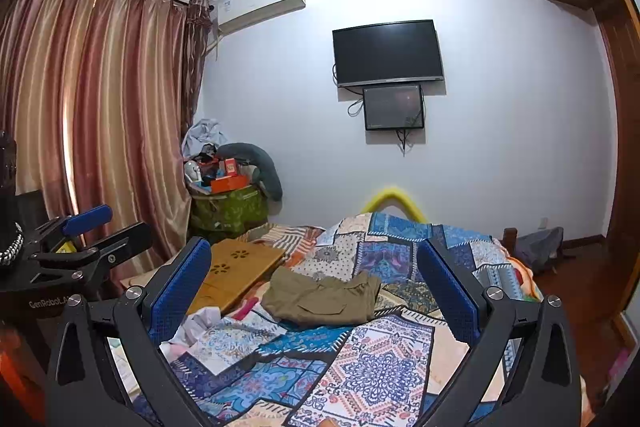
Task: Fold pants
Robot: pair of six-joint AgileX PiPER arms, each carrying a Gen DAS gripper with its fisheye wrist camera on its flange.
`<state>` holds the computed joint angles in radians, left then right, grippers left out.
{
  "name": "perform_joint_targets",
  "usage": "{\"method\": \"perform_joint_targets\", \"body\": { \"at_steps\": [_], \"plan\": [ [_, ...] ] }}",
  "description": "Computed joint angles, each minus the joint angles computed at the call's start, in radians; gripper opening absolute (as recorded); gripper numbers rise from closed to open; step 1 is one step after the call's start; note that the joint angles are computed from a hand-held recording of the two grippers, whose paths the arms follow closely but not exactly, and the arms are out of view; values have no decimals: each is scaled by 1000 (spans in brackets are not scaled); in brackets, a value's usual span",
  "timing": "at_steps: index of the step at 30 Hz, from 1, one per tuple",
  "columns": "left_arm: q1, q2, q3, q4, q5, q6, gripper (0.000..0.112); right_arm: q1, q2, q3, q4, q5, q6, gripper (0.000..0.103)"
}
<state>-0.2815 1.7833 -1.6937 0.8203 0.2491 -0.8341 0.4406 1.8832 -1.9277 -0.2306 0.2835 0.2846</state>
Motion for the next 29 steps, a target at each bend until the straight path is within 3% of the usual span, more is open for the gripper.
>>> {"method": "perform_joint_targets", "body": {
  "at_steps": [29],
  "plan": [
    [15, 45, -76, -334, 25, 326, 103, -7, -3, 14, -10, -6, 22, 102]
  ]
}}
